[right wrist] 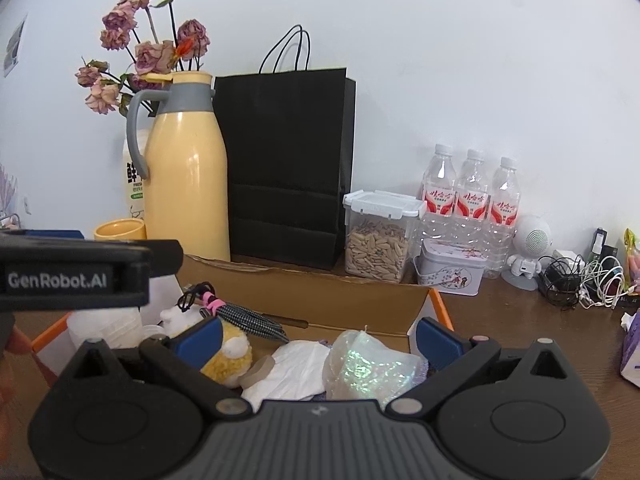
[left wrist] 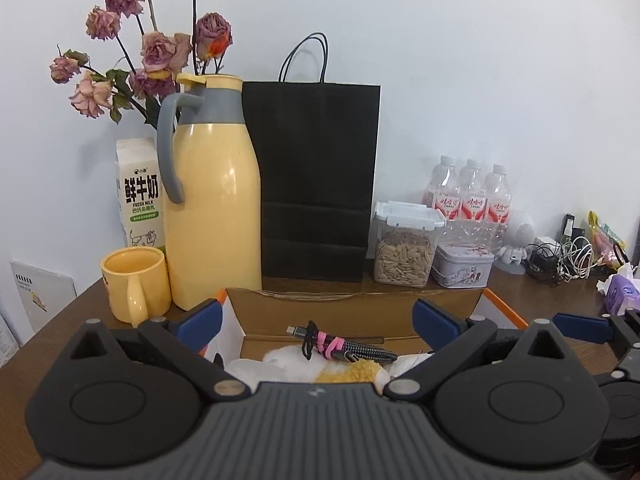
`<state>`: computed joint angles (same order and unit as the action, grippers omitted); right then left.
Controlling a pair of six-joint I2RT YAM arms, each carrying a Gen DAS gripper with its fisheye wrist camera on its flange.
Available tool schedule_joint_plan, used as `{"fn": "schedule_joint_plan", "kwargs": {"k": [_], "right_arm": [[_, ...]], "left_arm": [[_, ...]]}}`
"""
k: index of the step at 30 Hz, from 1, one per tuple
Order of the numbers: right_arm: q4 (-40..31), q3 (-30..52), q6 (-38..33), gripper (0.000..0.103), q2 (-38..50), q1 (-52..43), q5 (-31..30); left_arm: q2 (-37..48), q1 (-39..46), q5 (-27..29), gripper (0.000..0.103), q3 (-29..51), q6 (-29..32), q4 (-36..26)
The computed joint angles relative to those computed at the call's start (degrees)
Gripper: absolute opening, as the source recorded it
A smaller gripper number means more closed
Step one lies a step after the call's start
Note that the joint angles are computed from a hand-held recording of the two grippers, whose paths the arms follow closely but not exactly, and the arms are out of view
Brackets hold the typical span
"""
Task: Organize objects
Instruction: 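Move both open grippers out of the box back to the table items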
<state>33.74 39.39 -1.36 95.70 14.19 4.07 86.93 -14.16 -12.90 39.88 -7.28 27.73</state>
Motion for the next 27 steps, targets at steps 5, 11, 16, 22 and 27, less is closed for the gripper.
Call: {"fn": "schedule_joint_plan", "kwargs": {"k": [5, 11, 16, 22, 27], "right_arm": [[1.3, -4.2, -0.7, 0.103, -4.1, 0.2, 0.0], [4.1, -11.4, -1.3, 0.103, -9.6, 0.5, -0.2], [5.7, -17.1, -0.9, 0.103, -14.5, 0.2, -0.4], [4.5, -22.6, -1.2, 0.103, -19.9, 0.2, -0.7], [1.4, -26.0, -2.3, 0.103, -23.3, -0.1, -0.8]], "left_arm": [[-3.7, 0.5, 0.1, 0.103, -3.9, -0.6, 0.8], [-10.1, -0.5, 0.1, 0.103, -9.5, 0.0, 2.3], [-14.6, -1.6, -1.9, 0.103, -14.4, -0.7, 2.7], [-18.8, -2.2, -2.6, 0.103, -18.8, 0.2, -0.6], [-21.5, -1.8, -1.6, 0.103, -21.5, 0.8, -5.5]]}}
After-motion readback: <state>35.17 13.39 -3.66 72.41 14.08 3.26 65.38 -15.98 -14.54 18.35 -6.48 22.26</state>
